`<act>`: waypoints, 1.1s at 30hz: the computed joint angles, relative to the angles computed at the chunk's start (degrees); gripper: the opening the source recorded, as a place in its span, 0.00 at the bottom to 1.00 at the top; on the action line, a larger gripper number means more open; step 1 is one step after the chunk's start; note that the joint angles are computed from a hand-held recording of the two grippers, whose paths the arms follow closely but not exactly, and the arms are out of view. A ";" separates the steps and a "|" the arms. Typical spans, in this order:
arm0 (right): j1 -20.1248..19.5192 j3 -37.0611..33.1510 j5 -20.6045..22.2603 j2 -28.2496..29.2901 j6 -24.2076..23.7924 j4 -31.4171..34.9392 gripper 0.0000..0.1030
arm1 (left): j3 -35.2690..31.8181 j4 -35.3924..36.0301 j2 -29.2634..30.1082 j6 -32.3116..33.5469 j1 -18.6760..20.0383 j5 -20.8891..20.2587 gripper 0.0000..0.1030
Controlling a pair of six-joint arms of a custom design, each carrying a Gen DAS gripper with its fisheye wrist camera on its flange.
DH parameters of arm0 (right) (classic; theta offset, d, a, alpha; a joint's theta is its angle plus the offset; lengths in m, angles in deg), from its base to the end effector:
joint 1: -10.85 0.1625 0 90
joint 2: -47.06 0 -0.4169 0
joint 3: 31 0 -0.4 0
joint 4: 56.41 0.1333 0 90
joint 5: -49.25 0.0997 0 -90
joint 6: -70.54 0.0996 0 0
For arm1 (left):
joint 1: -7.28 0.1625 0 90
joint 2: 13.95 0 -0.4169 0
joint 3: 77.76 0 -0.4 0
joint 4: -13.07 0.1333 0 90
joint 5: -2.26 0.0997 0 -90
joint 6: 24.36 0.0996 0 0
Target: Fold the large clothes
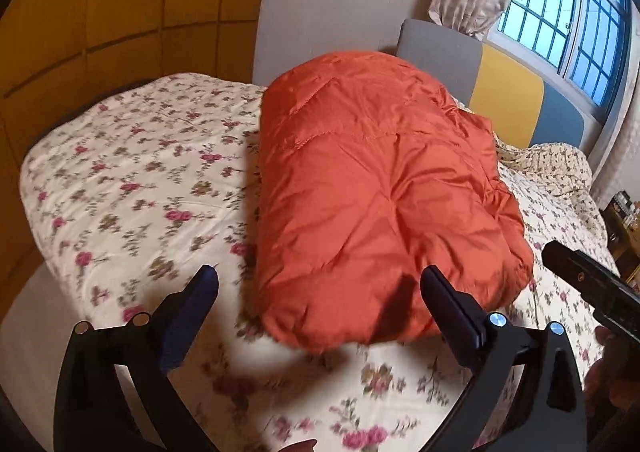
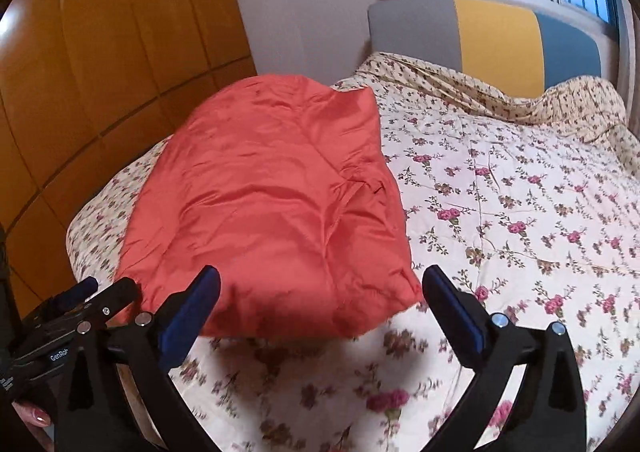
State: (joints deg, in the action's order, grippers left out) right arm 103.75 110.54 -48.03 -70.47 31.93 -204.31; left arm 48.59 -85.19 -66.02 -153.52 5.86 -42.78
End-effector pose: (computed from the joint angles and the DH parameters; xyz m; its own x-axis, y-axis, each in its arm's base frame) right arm 0.1362 -0.3040 0.3430 -0.7507 -0.5014 0.4301 -0.6532 0.6605 -0.3701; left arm -0.3457 -0.1952 -0.0134 -0.7337 -0.4288 -0.5271 0.2575 0.5424 -0.7997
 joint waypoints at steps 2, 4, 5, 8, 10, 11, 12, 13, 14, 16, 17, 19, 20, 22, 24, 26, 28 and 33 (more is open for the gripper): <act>0.66 0.57 -0.55 -1.69 -0.42 1.05 0.98 | -1.24 3.23 0.53 -1.67 -1.23 -1.72 0.97; 1.22 1.38 -1.50 -3.61 -0.80 1.55 0.98 | -3.38 7.58 1.62 -3.64 -1.91 -4.10 0.97; 1.23 1.65 -1.53 -4.59 -0.81 2.22 0.98 | -4.72 10.06 2.46 -4.49 -2.35 -5.40 0.97; 0.85 2.13 -1.27 -7.73 -0.40 5.09 0.98 | -7.07 14.57 4.10 -6.16 -3.94 -7.63 0.97; 1.51 2.74 -2.03 -9.58 -0.49 5.33 0.98 | -8.69 17.55 5.06 -7.34 -4.89 -8.64 0.97; 1.71 3.06 -2.18 -10.45 -0.82 5.27 0.98 | -9.30 18.71 5.39 -7.83 -5.22 -8.84 0.97; 1.65 3.33 -1.90 -11.48 -1.48 5.45 0.98 | -10.14 20.26 5.85 -8.38 -5.74 -9.18 0.97; 1.63 3.49 -1.70 -12.28 -2.00 5.69 0.98 | -10.39 20.73 5.90 -8.55 -6.10 -9.25 0.97; 1.78 3.68 -1.85 -13.16 -2.38 5.74 0.98 | -10.51 20.73 5.71 -8.57 -6.53 -9.16 0.97; 2.08 4.21 -2.09 -15.05 -2.85 5.40 0.98 | -10.74 20.79 5.54 -8.78 -6.98 -9.06 0.97; 2.05 4.38 -1.95 -15.85 -3.25 5.33 0.98 | -10.97 21.11 5.60 -9.06 -7.21 -9.01 0.97; 1.96 4.86 -1.64 -17.38 -4.17 4.87 0.98 | -11.47 21.92 5.66 -9.48 -7.54 -8.67 0.97; 1.84 4.99 -1.31 -17.99 -4.64 4.88 0.98 | -11.72 22.19 5.77 -9.56 -7.56 -8.54 0.97; 1.54 4.69 -0.84 -18.86 -4.96 6.10 0.98 | -12.05 22.46 5.92 -9.54 -7.69 -8.22 0.97; 1.10 4.35 -0.24 -19.38 -4.57 7.24 0.98 | -12.23 22.11 6.07 -9.31 -7.81 -7.88 0.97; 0.61 4.21 0.31 -19.78 -4.66 7.95 0.98 | -12.18 21.68 6.15 -9.02 -7.98 -7.57 0.97; 0.31 4.01 0.58 -20.09 -4.77 8.57 0.98 | -12.29 21.42 6.33 -8.72 -8.06 -7.49 0.97; 0.37 3.84 1.05 -20.40 -4.75 9.27 0.98 | -12.38 21.25 6.50 -8.82 -8.16 -7.43 0.97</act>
State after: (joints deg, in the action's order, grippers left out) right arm 104.12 114.38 -46.99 -90.87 27.18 -195.04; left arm 36.21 -63.94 -59.52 -162.33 -2.30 -50.21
